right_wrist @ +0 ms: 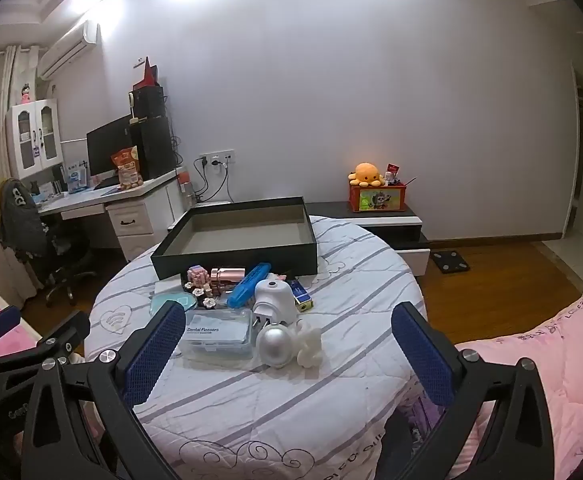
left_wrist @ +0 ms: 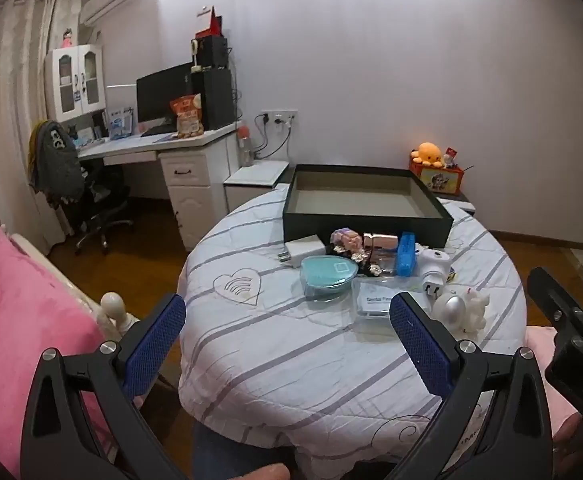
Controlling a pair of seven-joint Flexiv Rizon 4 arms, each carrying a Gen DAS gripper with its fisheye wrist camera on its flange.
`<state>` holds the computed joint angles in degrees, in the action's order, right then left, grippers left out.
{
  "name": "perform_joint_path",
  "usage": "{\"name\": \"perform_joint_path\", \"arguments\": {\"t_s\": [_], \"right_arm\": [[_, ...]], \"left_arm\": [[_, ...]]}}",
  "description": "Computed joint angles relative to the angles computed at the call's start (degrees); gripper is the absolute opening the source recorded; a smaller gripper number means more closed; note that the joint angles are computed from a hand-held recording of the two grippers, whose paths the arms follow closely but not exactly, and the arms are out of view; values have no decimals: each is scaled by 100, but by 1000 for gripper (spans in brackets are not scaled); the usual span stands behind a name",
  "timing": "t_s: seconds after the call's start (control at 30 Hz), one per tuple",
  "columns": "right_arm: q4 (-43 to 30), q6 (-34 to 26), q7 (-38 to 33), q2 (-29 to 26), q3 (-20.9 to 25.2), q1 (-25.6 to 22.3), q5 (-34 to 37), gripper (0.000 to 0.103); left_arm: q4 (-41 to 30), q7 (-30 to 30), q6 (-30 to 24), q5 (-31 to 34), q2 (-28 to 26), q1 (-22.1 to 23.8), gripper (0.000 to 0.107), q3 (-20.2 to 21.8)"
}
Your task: Organize rigid objects
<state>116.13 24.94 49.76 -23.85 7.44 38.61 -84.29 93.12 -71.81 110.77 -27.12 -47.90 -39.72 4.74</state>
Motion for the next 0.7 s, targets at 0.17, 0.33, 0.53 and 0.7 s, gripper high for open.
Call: {"name": "perform_joint_path", "arguments": {"t_s": [0.17, 0.33, 0.53, 0.7], "right_arm": [[-6, 3, -5, 11, 9, 9, 16, 103], [18, 4, -15, 28, -2, -14, -18, 103], [-21, -154, -172, 91, 26, 7, 52, 103], [-51, -204, -344, 137, 18, -20, 45, 103]], "left_arm": [[218, 45, 643, 325, 8, 390, 103, -540], [59, 170, 345, -94, -43, -39, 103, -69], [98, 321, 378, -199, 38, -38, 103, -118], [34, 367, 454, -94, 18, 124, 103, -305]]}}
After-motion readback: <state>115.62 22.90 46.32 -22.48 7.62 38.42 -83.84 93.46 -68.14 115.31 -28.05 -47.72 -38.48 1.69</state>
